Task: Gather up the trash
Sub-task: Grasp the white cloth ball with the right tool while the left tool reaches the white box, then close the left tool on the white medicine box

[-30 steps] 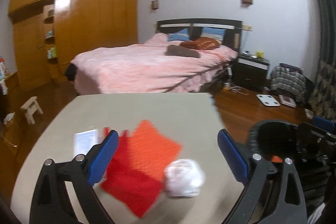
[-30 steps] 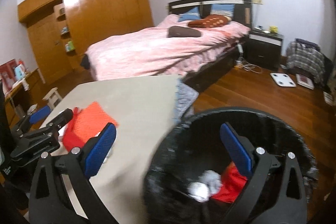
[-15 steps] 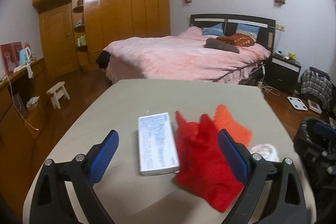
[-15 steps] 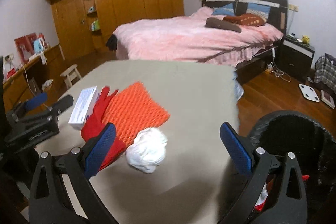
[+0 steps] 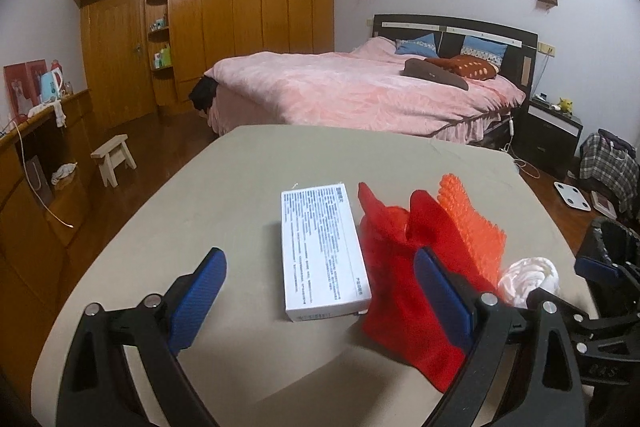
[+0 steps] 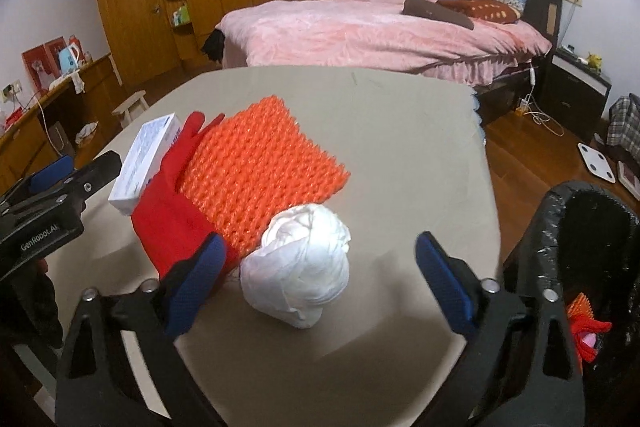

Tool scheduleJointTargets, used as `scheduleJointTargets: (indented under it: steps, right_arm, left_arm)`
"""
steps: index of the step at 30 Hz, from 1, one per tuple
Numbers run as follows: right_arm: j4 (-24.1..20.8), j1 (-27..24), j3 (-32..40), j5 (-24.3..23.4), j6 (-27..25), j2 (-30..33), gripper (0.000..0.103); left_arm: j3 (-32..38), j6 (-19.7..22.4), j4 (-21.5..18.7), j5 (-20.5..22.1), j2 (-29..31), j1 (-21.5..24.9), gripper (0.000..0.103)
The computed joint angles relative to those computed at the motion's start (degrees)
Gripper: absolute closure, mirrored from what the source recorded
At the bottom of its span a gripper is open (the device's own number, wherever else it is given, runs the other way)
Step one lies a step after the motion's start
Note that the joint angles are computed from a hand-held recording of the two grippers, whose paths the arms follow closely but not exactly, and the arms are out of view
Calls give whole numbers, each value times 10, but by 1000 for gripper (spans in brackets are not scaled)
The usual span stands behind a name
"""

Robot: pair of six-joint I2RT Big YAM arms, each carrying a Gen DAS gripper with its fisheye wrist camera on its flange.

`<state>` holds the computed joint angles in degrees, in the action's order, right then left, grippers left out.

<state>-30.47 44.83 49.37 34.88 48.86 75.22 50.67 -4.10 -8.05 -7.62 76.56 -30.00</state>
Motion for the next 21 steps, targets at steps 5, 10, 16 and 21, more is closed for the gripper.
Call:
scheduleJointTargets:
  steps: [5,10,16,21]
  right_arm:
    - [0,-6,-1,-24,2,7,28]
    - [11,-15,-2,-60,-4,9,55]
    - [23,-13,-9,-64,3,5,66]
    - [20,-6,-17,-27,22,-10,67]
  left_arm:
    - [1,-1,-2,1,4,0,10]
    - [0,-1,-2,1,7,0,10]
    - [4,-4,-8,-2,13,-1,10]
    - [11,-2,-13,-5,20,1,10]
